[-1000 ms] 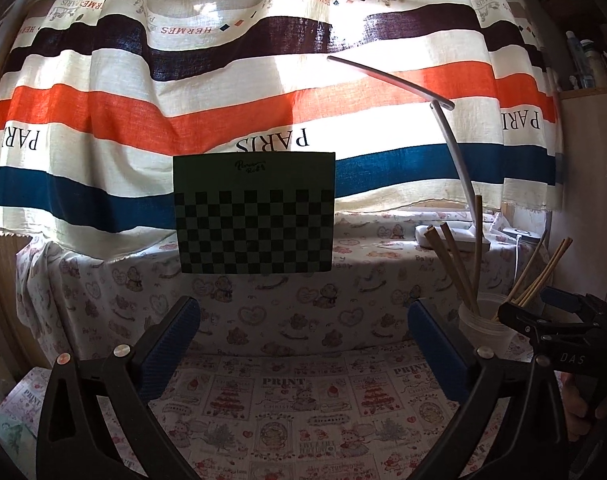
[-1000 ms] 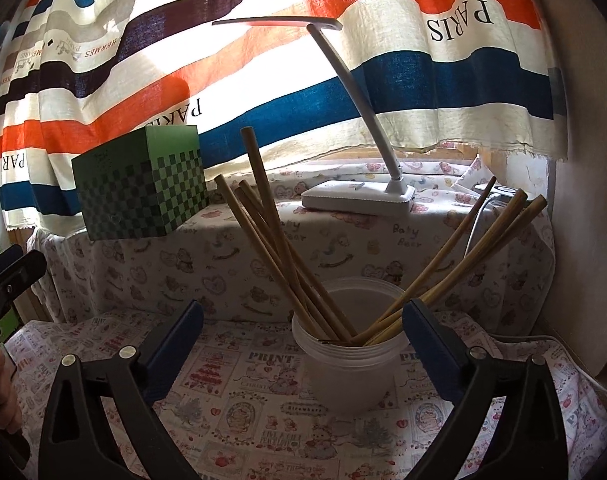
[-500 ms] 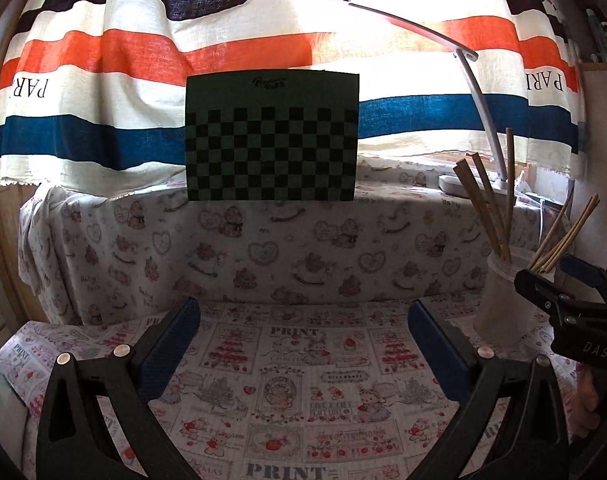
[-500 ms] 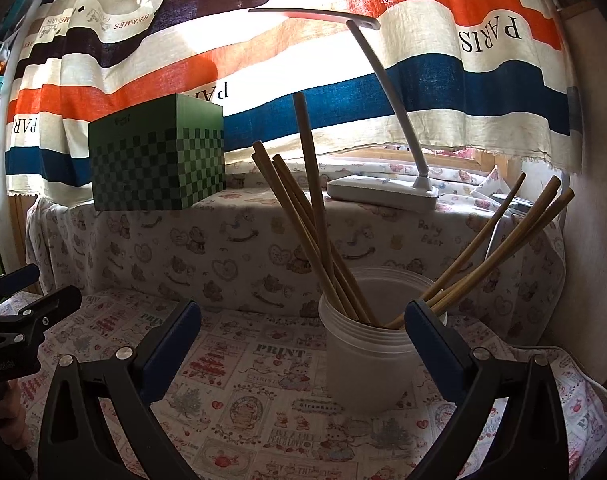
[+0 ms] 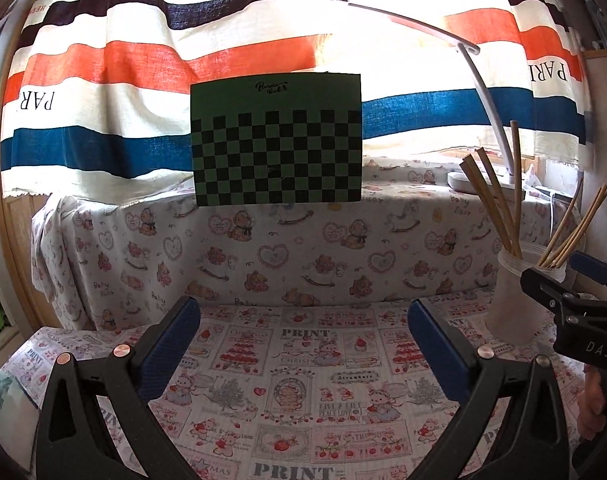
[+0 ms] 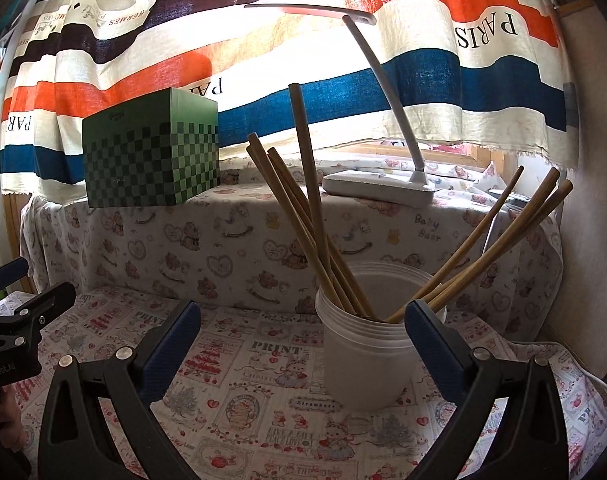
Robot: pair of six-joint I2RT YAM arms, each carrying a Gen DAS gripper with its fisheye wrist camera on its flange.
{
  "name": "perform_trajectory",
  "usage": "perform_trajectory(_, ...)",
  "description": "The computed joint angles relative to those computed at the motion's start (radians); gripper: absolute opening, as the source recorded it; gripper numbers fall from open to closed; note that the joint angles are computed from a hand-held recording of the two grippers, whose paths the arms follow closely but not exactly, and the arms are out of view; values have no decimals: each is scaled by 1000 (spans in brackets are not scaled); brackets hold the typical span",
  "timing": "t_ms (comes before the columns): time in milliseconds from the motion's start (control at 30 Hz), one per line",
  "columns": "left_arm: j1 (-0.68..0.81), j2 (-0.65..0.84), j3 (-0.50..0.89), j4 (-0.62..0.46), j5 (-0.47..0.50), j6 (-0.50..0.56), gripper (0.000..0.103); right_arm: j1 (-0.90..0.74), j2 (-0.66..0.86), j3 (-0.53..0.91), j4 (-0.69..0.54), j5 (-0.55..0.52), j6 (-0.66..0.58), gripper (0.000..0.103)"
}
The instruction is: Organize utensils
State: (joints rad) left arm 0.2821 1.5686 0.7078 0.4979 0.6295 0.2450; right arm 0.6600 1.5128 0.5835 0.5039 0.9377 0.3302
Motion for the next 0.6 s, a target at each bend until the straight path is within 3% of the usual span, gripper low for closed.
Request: perform_trajectory(600, -2, -12, -14, 9, -1, 8, 103, 6, -5, 6, -39, 31, 31, 103)
